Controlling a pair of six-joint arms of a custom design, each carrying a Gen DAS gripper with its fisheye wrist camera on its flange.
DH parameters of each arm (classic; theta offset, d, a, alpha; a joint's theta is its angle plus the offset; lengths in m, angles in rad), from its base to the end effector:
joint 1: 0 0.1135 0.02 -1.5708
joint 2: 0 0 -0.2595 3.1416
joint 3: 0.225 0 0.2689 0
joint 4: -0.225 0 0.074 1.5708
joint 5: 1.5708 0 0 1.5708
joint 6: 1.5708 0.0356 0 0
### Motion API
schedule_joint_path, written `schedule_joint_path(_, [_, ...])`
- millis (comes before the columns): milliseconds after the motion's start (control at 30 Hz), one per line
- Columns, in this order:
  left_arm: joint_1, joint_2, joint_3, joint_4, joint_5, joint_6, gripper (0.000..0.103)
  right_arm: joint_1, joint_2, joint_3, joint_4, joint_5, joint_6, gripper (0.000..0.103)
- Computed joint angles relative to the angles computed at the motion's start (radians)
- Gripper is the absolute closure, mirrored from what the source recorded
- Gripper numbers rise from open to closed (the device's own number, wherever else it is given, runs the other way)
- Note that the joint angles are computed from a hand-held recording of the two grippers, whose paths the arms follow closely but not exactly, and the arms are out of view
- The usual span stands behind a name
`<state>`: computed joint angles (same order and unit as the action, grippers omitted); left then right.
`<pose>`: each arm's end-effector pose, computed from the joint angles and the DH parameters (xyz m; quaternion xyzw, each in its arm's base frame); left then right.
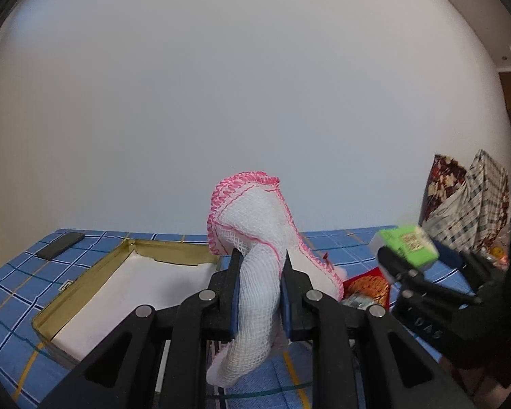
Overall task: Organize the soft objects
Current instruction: 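Carry the white towel and green tissue pack over the tin tray with both grippers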
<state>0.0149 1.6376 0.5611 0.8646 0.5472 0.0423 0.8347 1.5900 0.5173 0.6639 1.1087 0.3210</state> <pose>0.3168 -0.0138 0.1482 0.1800 0.7466 -0.1928 0.6108 0.2152 0.1901 0.1356 0.0989 0.7608 -0.1137 0.6312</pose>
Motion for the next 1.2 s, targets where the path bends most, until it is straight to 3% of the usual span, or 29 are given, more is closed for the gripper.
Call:
schedule_joint_path(267, [0.068,-0.01,0.06,-0.081,0.112,-0.034,0.083,0.001,-0.007,-0.017,0.018,-0.002,0.004,0.035])
schedule_joint_path(500, [0.052,-0.02,0.057,-0.097,0.053,0.023,0.083,-0.002,0.004,-0.006,0.022,-0.028,-0.014,0.035])
schedule_joint_path(800, [0.081,0.004,0.11,-0.148,0.048,0.066,0.083,0.007,0.079,0.07,0.029,-0.051,-0.085,0.035])
schedule_joint_path(1200, [0.143,0.1,0.296,-0.309,0.049,0.109,0.083,-0.024,0.169,0.199,-0.04,-0.149,-0.091,0.035])
